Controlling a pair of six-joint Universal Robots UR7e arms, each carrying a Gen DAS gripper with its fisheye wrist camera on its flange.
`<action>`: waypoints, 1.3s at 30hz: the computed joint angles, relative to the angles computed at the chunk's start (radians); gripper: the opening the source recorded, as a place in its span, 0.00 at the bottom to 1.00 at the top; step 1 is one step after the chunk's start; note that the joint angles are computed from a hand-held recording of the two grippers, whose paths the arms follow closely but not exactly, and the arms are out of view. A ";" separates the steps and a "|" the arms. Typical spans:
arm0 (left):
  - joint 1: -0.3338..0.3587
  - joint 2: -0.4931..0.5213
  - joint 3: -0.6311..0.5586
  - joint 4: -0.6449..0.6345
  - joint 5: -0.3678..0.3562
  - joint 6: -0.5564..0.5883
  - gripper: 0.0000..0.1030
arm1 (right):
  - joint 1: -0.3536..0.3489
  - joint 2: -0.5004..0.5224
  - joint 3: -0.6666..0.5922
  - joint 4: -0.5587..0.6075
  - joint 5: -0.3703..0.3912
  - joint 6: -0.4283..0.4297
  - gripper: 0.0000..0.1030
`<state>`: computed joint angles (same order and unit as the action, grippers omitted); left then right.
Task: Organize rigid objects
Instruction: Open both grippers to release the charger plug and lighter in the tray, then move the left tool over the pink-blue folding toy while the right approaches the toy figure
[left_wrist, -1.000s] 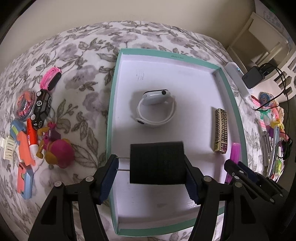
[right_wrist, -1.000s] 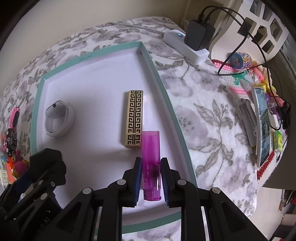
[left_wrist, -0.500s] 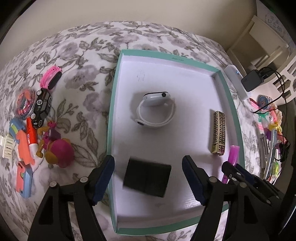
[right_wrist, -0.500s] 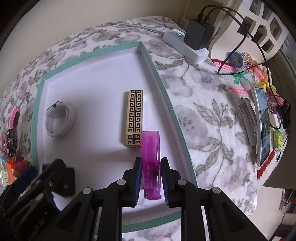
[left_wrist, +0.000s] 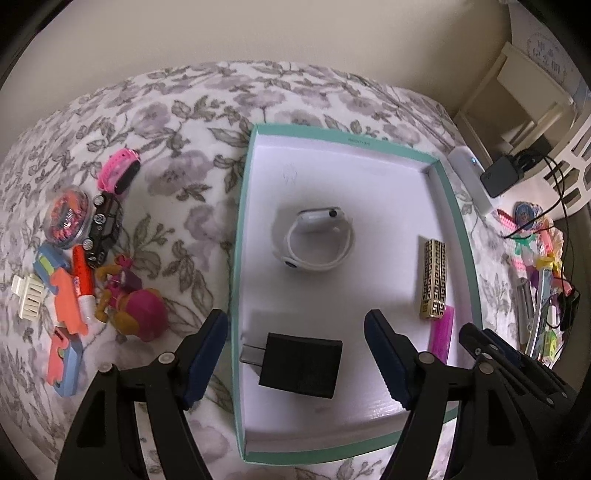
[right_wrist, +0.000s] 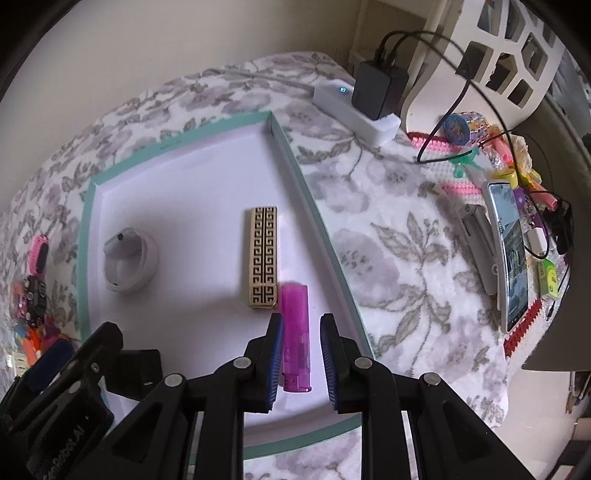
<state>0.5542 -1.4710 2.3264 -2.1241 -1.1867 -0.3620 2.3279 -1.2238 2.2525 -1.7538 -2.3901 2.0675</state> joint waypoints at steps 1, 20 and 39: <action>-0.001 -0.004 -0.001 -0.003 0.005 -0.003 0.75 | 0.006 0.000 -0.005 0.011 -0.003 0.011 0.23; 0.044 -0.058 -0.023 -0.013 0.159 -0.092 0.86 | 0.049 0.027 -0.046 0.052 -0.083 0.037 0.81; 0.046 -0.108 -0.036 0.009 0.232 -0.101 0.90 | 0.081 0.050 -0.078 0.101 -0.142 0.074 1.00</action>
